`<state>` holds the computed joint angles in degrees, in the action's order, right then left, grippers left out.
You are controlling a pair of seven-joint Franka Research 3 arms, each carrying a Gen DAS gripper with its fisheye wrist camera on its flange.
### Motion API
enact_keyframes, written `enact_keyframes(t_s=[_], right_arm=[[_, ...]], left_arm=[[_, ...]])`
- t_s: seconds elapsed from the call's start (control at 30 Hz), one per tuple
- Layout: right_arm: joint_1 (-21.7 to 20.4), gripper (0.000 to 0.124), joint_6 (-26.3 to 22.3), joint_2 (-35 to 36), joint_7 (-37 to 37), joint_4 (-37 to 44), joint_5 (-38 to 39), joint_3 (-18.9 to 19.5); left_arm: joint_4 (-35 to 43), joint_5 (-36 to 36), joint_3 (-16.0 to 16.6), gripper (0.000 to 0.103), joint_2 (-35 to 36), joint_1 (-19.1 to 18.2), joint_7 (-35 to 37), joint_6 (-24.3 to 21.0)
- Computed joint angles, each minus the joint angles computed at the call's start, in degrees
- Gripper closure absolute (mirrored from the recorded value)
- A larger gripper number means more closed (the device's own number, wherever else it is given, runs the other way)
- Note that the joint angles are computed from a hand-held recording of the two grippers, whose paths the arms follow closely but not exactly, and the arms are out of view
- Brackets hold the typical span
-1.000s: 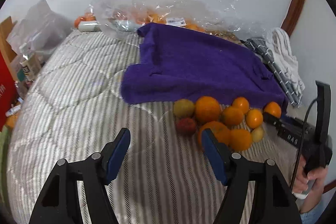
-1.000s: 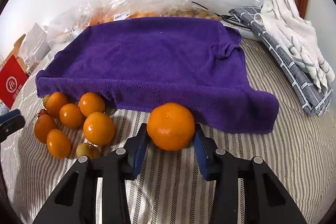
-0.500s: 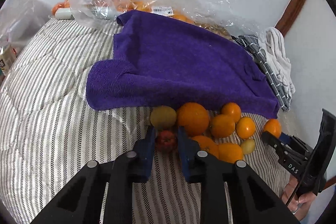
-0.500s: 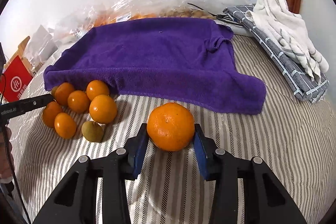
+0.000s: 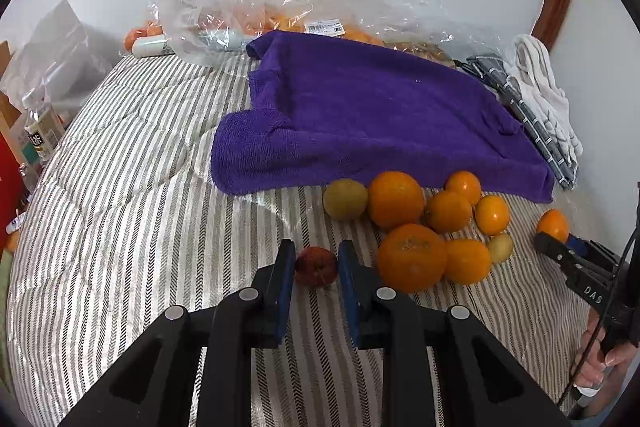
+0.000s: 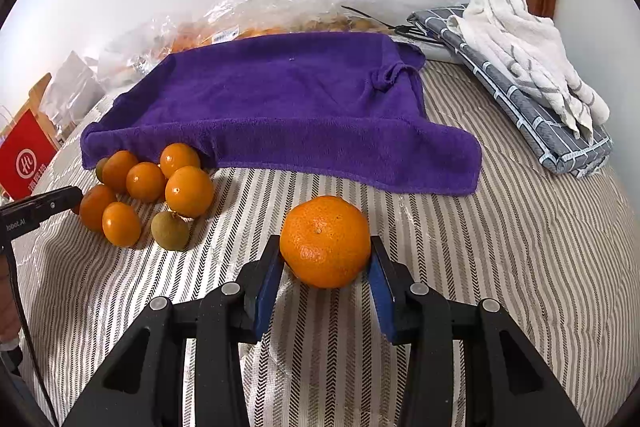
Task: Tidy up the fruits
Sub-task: 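Grasp the large orange with the right tool while the left tool grasps the small red fruit, then carry the orange with the right tool while the left tool carries the red fruit over the towel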
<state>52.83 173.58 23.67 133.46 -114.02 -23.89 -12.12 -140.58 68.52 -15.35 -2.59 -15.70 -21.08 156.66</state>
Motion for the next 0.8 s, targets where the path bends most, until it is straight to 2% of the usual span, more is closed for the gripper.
enact_keyframes(t_s=[0.1, 0.2, 0.27, 0.47, 0.63, 0.8], right_arm=[[0.15, 0.082, 0.27, -0.54, 0.09, -0.64, 0.06, -0.05], [2.08, 0.082, 0.2, -1.02, 1.94, -1.1, -1.7, -2.04], [2.09, 0.082, 0.32, -1.34, 2.67, -1.4, -2.4, -2.01], [2.71, 0.082, -0.6, -2.71, 5.78, -1.84, -6.2, -2.7], [0.6, 0.082, -1.22, -4.57, 8.47, -1.89, -9.54, -0.95], [-1.58, 0.082, -2.63, -6.26, 11.84, -0.37, -14.44, 0.66]], left_arm=[[-0.55, -0.47, 0.46, 0.08, 0.59, 0.36, -0.47, 2.09], [-0.47, 2.71, 0.19, 0.079, 0.53, 0.25, -4.25, 0.81], [-0.34, 4.48, 0.23, 0.079, 0.77, 0.22, -6.12, 0.66], [-0.93, 2.13, -0.6, 0.08, -1.33, -0.97, -4.14, -2.06], [-1.77, -1.4, -1.72, 0.08, -5.27, -1.23, -1.92, -3.41], [-1.13, -7.13, -2.72, 0.08, -9.24, -1.0, 3.2, -5.75]])
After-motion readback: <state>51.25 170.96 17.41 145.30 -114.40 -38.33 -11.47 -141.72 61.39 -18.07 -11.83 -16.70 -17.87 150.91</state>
